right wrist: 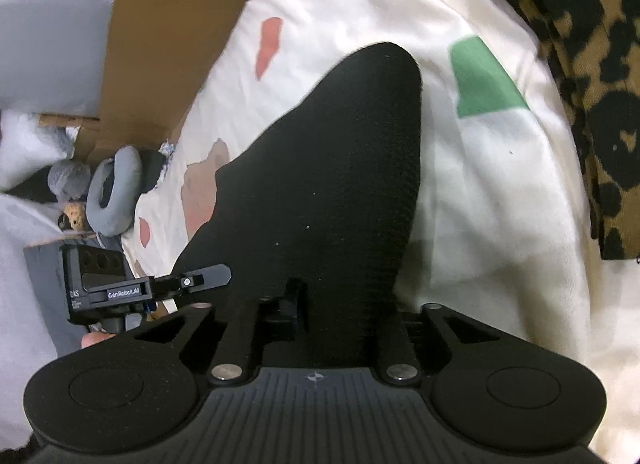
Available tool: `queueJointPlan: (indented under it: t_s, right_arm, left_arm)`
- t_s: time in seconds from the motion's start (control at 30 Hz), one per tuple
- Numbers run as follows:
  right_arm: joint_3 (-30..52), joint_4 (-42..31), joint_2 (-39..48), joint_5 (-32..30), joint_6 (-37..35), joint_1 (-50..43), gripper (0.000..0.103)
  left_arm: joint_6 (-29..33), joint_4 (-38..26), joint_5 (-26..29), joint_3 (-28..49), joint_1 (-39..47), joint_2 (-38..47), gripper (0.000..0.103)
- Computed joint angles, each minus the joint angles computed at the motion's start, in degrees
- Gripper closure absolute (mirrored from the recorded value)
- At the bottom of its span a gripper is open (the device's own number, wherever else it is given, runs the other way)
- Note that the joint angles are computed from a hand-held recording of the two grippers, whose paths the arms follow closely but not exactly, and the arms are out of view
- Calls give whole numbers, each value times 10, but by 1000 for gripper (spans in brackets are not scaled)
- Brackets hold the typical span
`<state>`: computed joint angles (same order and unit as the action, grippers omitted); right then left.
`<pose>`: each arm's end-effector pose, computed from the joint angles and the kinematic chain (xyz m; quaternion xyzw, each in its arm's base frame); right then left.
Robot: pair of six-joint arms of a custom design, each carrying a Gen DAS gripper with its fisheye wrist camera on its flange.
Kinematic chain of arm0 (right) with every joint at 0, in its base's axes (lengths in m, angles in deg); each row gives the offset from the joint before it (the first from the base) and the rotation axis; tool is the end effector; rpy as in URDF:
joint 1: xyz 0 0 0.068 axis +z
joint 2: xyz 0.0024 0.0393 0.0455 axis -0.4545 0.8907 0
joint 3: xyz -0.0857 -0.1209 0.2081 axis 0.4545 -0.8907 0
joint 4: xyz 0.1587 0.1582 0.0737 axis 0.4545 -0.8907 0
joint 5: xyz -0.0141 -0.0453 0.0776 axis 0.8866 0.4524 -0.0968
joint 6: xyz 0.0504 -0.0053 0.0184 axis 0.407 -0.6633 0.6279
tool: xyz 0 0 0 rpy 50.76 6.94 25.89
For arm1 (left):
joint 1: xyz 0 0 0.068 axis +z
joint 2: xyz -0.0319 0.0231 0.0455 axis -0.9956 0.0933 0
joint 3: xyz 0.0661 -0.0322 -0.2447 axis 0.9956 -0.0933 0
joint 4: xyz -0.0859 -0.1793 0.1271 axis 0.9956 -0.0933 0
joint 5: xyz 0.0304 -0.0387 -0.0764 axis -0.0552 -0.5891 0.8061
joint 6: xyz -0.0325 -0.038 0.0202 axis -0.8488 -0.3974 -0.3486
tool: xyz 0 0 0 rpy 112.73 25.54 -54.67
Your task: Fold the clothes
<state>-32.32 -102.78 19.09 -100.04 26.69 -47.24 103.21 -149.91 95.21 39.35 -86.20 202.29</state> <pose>0.1860 -0.0398 0.1411 0.2758 0.8548 0.4156 0.1431 0.3401 -0.0327 0.1632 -0.1266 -0.9258 0.3561 0.0074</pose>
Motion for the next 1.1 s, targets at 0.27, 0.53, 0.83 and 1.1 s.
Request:
queueJointPlan:
  t_s: [0.27, 0.53, 0.83, 1.1]
  right_arm:
    - [5, 28, 9, 49, 40, 61, 85]
    - [39, -37, -44, 138, 58, 117, 92]
    - [84, -94, -72, 176, 50, 139, 93]
    - [129, -148, -107, 237, 33, 195, 94]
  left_arm:
    - [-33, 21, -31, -16, -25, -26, 75]
    - [-55, 39, -79, -26, -52, -59, 77]
    - [-71, 27, -94, -29, -52, -113, 78]
    - [-125, 36, -121, -69, -54, -188, 79]
